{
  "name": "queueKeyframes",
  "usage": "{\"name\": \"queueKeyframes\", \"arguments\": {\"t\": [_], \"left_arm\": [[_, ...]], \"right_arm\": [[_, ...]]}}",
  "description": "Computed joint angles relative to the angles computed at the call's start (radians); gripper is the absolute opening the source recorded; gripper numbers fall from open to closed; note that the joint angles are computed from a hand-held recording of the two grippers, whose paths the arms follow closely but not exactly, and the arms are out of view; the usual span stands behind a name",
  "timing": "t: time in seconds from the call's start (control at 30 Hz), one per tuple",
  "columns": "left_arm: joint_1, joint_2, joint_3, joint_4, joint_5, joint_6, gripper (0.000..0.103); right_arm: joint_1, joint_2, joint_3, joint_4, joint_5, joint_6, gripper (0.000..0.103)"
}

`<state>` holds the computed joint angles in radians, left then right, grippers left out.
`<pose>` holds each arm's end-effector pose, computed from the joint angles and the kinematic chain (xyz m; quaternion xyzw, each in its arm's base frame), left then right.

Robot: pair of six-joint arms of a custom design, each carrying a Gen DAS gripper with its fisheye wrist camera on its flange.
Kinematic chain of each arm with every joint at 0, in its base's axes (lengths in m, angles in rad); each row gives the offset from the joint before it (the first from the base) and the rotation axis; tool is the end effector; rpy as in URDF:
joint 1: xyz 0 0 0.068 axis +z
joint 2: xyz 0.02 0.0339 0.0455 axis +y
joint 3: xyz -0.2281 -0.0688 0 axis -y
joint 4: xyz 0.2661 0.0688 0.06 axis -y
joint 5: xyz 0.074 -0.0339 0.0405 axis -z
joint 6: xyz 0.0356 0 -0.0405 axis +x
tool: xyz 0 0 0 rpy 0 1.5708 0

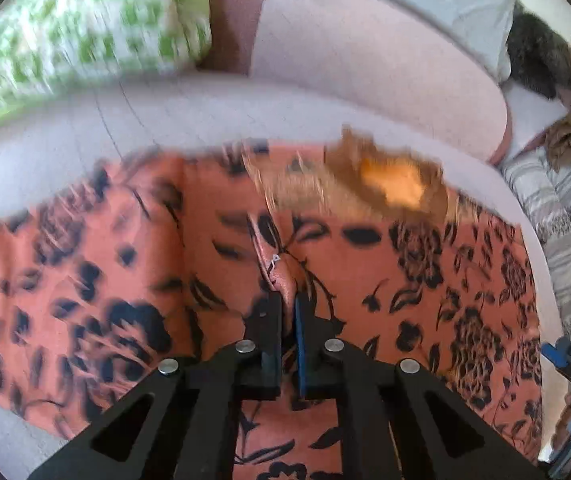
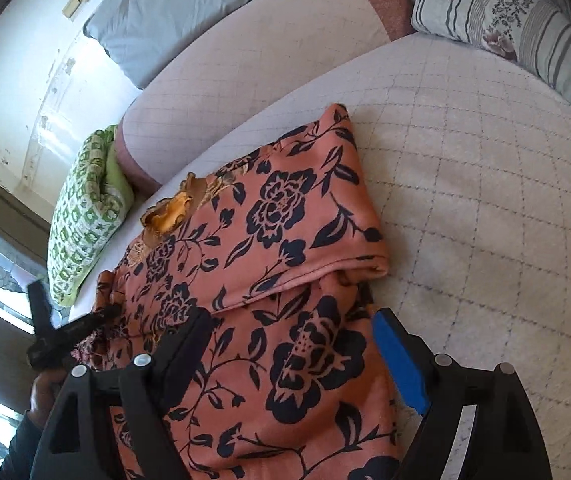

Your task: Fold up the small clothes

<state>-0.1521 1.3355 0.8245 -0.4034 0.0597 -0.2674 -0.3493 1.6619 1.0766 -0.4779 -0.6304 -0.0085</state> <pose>0.2914 -0.0468 0.1707 -0.0449 0.9452 -0.0947 0.3092 0.3320 -0.0986 0.1539 0.0793 0.9201 0.2528 0.2883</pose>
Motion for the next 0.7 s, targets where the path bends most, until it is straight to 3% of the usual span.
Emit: {"name": "queueKeyframes", "arguments": {"t": [0.1,0.2,0.33,0.47,0.6,0.63,0.7], "left_arm": [[-0.069,-0.132,-0.078,0.048,-0.164,0.03,0.005],[-0.031,0.034,-0.061,0.041,-0.105,0.022,0.006],[-0.05,-0.004,-0.096,0.072,-0.128,0.033,0.007],[-0.012,-0.093,-0.14,0.049,-0.117,0.028,0.007],[-0.011,-0.18,-0.199,0.035,-0.165,-0.013,0.006],[-0.008,-0.183,-0.207,0.022,-0.157,-0.03,0.006],[-0.02,-0.166,-0.199,0.032,-0.186,-0.011,0.006]], "right_arm": [[-0.006,-0.004,0.013,0.007,-0.004,0.009,0.085],[0.004,0.035,0.07,-0.009,0.015,0.008,0.085],[0.004,0.11,0.181,0.012,-0.017,0.056,0.085],[-0.017,0.339,0.453,0.004,-0.191,0.239,0.085],[-0.012,0.458,0.568,0.066,-0.207,0.366,0.085],[-0.009,0.506,0.619,0.025,-0.225,0.362,0.087],[0.024,0.667,0.814,-0.205,-0.193,0.272,0.087]]}}
